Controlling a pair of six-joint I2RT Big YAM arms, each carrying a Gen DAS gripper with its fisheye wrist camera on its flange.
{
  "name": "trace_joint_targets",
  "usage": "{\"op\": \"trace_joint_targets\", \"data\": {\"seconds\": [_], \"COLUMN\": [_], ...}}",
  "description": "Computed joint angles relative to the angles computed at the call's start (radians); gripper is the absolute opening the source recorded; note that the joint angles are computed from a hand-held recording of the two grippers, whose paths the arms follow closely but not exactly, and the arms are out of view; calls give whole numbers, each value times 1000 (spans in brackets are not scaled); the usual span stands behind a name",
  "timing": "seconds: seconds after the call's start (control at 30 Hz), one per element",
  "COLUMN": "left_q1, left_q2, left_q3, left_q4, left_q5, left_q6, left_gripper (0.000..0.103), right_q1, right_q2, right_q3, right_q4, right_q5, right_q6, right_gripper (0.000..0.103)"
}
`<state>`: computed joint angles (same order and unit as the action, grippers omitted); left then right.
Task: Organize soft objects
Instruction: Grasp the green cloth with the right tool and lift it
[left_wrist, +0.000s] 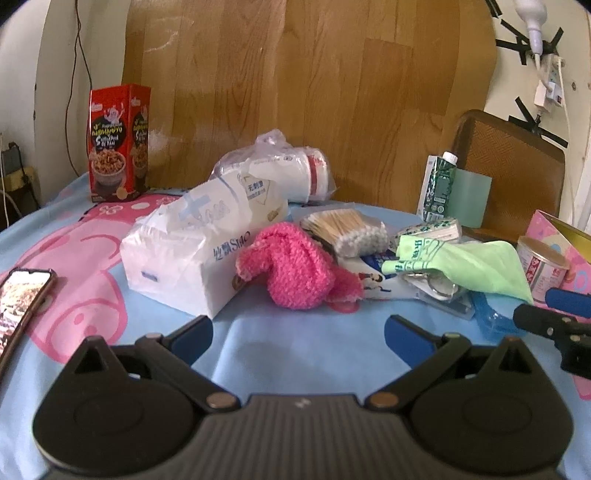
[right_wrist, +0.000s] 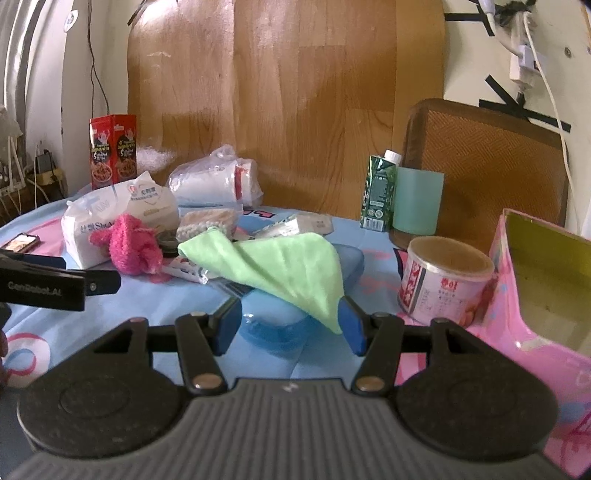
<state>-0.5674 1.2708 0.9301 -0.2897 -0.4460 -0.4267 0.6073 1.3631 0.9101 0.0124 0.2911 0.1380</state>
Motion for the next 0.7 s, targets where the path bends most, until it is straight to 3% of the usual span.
{"op": "trace_joint_targets", "data": {"seconds": [0.3,0.33,0.37,0.4,0.57,0.7], "left_q1": [5,6,6,7,9,16], "left_q2": [10,11,11,10,1,-8], "left_q3": [11,12,12,12,0,-8], "left_q4": [-24,-26,-27,-26,-8,0], "left_q5": [5,5,4,4,-7,1], "left_q6": [-21,-24,-27,-30,-48,-65], "left_gripper": [103,103,103,103,103,103], "right_q1": [-34,-38,-41,-38,-3,51], "right_q2": [59,62,64,63,-3,-94], "right_q3": [72,77,80,80,12,-68], "right_q4": [-18,-21,-23,-20,58,34], "right_q5": [-53,-72,-90,-89,-90,-131], "right_q6": [-50,-53,-63,-74,-95,-94], "right_gripper": [61,42,16,11,8,8]}}
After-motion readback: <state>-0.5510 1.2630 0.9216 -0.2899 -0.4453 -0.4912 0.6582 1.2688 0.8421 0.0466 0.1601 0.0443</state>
